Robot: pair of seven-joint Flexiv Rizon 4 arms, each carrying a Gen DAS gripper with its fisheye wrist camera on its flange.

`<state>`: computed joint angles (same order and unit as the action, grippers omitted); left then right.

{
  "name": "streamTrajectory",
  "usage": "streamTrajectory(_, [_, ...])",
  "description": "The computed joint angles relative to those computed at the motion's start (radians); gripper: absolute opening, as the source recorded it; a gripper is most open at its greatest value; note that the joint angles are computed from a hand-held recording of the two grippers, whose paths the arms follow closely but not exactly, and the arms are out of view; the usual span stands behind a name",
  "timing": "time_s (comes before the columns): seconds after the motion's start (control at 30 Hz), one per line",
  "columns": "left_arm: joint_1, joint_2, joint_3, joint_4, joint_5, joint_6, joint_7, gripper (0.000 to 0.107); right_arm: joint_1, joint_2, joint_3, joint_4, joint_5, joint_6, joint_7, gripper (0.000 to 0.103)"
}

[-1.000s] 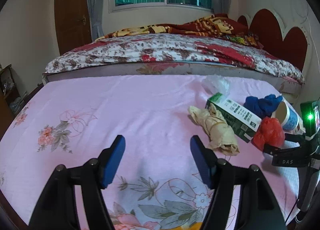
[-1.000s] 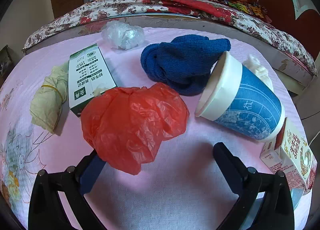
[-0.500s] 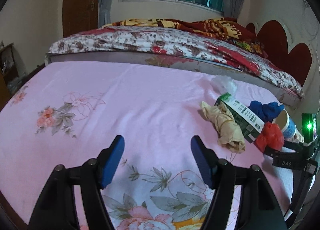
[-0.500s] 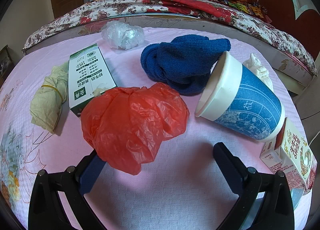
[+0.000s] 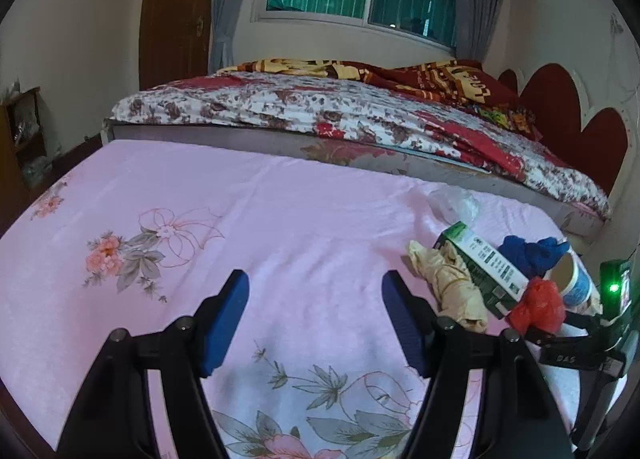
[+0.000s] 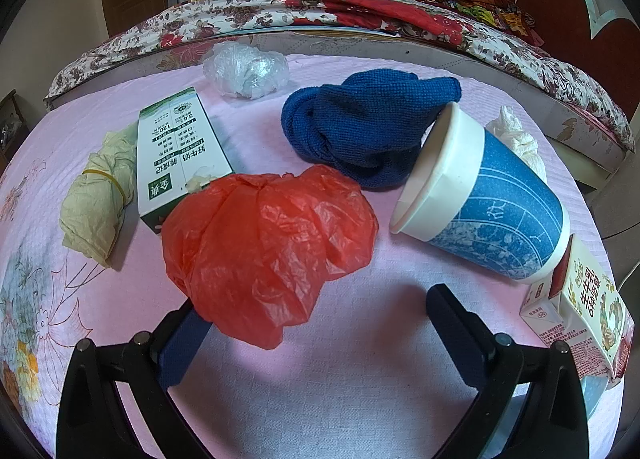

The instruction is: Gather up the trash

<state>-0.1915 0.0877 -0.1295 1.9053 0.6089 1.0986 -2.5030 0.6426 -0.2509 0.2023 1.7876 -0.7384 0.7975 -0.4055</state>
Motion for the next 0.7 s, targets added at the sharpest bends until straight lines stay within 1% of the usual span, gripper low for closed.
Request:
streamTrajectory(0.17, [0.010, 0.003, 0.030, 0.050, -0.104, 0.053, 0.018, 0.070, 0.001, 0.000, 0.000, 0.000, 0.000, -0.001, 0.001, 0.103])
streamTrajectory(0.3, [0.017, 0.005, 0.022, 0.054, -0.107, 0.053, 0.039, 0.070, 0.000, 0.000, -0.001, 0.000, 0.000, 0.000, 0.000, 0.103])
streamTrajectory(0.37, [0.020, 0.003, 0.011, 0.042, -0.086, 0.040, 0.035, 0.070, 0.000, 0.000, 0.000, 0.000, 0.000, 0.000, 0.000, 0.103])
streamTrajectory(0.47, [0.009, -0.012, 0.010, 0.042, -0.117, 0.055, 0.072, 0.070, 0.001, 0.000, 0.000, 0.000, 0.000, 0.000, 0.000, 0.103])
streamTrajectory(0.53, [-0.002, -0.020, 0.004, 0.032, -0.111, 0.046, 0.093, 0.070, 0.001, 0.000, 0.000, 0.000, 0.000, 0.000, 0.001, 0.103])
streamTrajectory(0.6, [-0.012, -0.021, -0.006, 0.015, -0.077, 0.019, 0.085, 0.070, 0.001, 0.000, 0.000, 0.000, 0.000, 0.000, 0.001, 0.103])
streamTrajectory(0.7, [-0.022, -0.018, 0.001, 0.020, -0.077, 0.037, 0.079, 0.070, 0.003, -0.006, -0.004, -0.008, -0.002, -0.007, 0.011, 0.103])
